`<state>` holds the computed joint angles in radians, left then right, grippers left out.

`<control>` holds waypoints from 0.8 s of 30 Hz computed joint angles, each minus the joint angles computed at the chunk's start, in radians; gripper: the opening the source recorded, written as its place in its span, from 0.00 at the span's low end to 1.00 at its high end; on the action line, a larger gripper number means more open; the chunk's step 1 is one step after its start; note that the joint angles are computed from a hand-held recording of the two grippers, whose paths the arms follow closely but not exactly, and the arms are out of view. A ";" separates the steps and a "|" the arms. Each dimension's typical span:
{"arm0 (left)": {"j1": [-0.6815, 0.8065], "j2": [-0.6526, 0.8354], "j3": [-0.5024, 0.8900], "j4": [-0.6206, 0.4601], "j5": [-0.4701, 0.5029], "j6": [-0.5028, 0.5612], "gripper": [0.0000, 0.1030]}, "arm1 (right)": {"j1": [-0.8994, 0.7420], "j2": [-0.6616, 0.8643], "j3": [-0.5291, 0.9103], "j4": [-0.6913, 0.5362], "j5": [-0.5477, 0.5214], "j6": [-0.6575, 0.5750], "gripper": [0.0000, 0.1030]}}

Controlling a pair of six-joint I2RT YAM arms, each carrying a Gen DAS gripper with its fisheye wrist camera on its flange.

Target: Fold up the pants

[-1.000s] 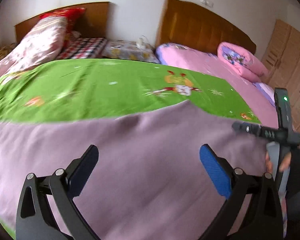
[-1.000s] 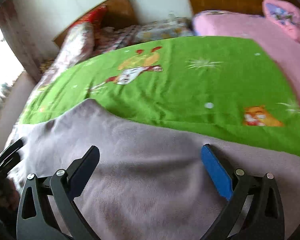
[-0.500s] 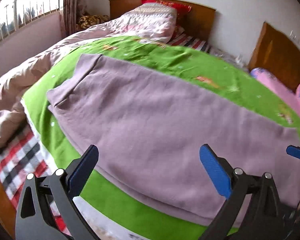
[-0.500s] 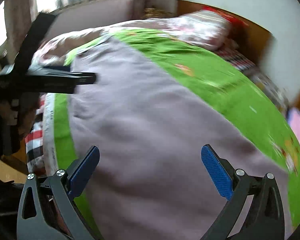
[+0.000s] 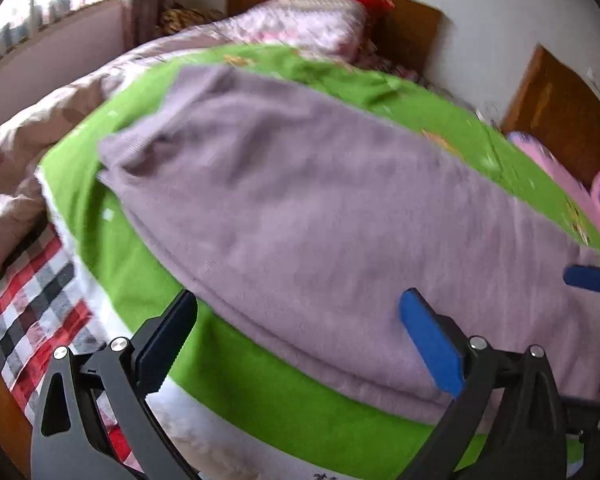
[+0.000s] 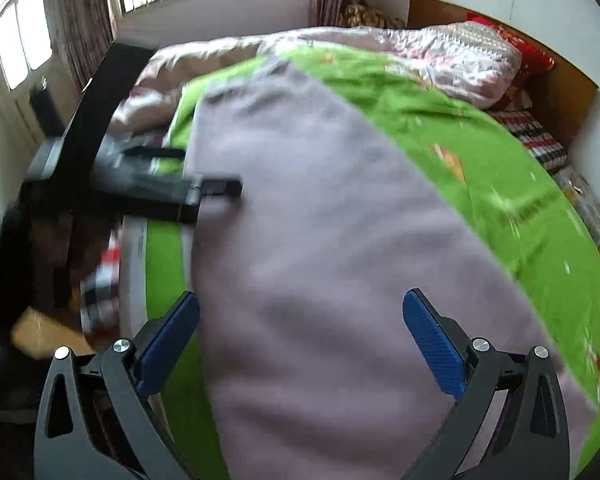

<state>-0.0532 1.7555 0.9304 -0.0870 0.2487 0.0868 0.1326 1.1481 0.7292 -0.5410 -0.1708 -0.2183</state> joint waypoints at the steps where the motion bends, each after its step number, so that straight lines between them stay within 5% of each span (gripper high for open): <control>1: 0.009 -0.003 0.001 0.007 0.003 -0.016 0.98 | 0.017 0.054 0.029 0.039 0.002 0.001 0.96; 5: 0.061 0.066 0.094 -0.070 -0.007 -0.054 0.98 | 0.107 0.259 0.125 0.086 0.070 0.002 0.96; 8: 0.141 0.066 0.111 -0.095 0.072 -0.065 0.98 | 0.129 0.261 0.089 0.131 0.060 0.000 0.96; 14: 0.359 0.289 0.389 -0.275 0.545 -0.217 0.98 | 0.017 0.260 0.050 0.179 -0.119 -0.009 0.96; 18: 0.382 0.468 0.581 -0.257 0.663 -0.362 0.96 | 0.049 0.264 0.052 0.188 -0.070 -0.004 0.96; 22: 0.369 0.563 0.680 -0.243 0.687 -0.437 0.86 | 0.041 0.263 0.051 0.188 -0.086 0.000 0.96; 24: 0.367 0.576 0.709 -0.227 0.686 -0.453 0.67 | 0.043 0.260 0.050 0.186 -0.078 -0.004 0.96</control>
